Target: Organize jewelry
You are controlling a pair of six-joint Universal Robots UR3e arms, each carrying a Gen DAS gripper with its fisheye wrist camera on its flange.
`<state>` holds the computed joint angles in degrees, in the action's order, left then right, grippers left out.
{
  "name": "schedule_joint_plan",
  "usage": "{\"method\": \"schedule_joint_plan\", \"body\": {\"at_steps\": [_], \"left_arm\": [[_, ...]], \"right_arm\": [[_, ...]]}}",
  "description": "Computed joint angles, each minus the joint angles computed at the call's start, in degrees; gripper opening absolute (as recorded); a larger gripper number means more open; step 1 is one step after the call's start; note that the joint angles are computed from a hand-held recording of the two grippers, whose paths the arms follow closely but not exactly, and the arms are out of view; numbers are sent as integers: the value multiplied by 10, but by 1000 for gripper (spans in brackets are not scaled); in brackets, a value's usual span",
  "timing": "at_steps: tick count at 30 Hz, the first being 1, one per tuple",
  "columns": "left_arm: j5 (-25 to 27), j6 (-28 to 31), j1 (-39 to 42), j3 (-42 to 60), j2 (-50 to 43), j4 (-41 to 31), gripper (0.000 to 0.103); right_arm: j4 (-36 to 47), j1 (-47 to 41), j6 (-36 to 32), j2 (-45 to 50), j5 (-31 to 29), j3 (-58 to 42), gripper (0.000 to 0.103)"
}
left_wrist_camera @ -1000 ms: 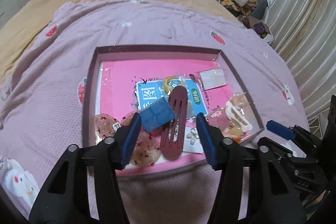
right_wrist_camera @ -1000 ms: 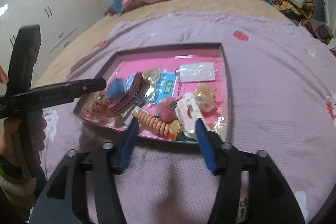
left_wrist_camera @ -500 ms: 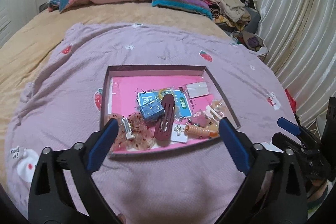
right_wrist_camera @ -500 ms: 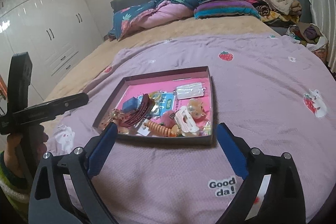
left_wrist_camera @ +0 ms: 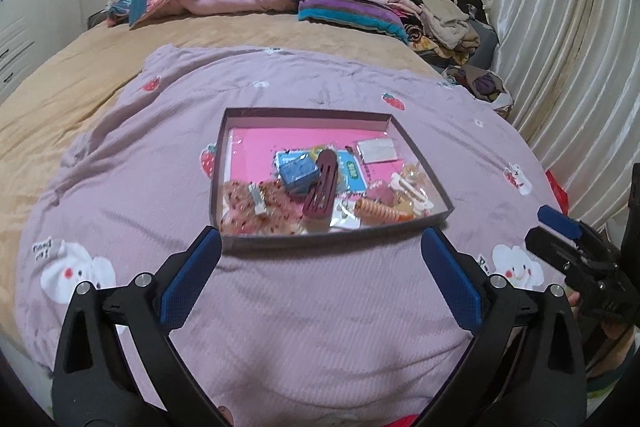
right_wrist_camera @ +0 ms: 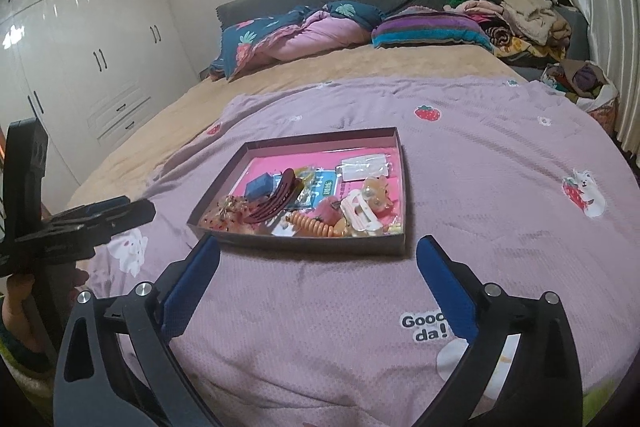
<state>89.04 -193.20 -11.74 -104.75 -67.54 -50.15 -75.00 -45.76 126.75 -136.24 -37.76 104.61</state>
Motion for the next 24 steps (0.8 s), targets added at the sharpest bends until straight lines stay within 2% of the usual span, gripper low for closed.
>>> {"method": "schedule_joint_plan", "body": {"at_steps": [5,9,12,19,24], "left_arm": [[14,-10,-7,-53,31,22,93],[15,-6,-5,-88,53,30,93],[15,-5,-2,-107,65,39,93],[19,-9,-5,-117,70,44,94],[19,-9,-7,-125,74,44,94]], "right_arm": [[42,-23,-34,-41,2,17,99],[2,-15,-20,-73,-16,58,99],[22,-26,-35,-100,-21,77,99],[-36,12,3,-106,-45,110,99],[-24,6,-9,-113,-41,107,99]]}}
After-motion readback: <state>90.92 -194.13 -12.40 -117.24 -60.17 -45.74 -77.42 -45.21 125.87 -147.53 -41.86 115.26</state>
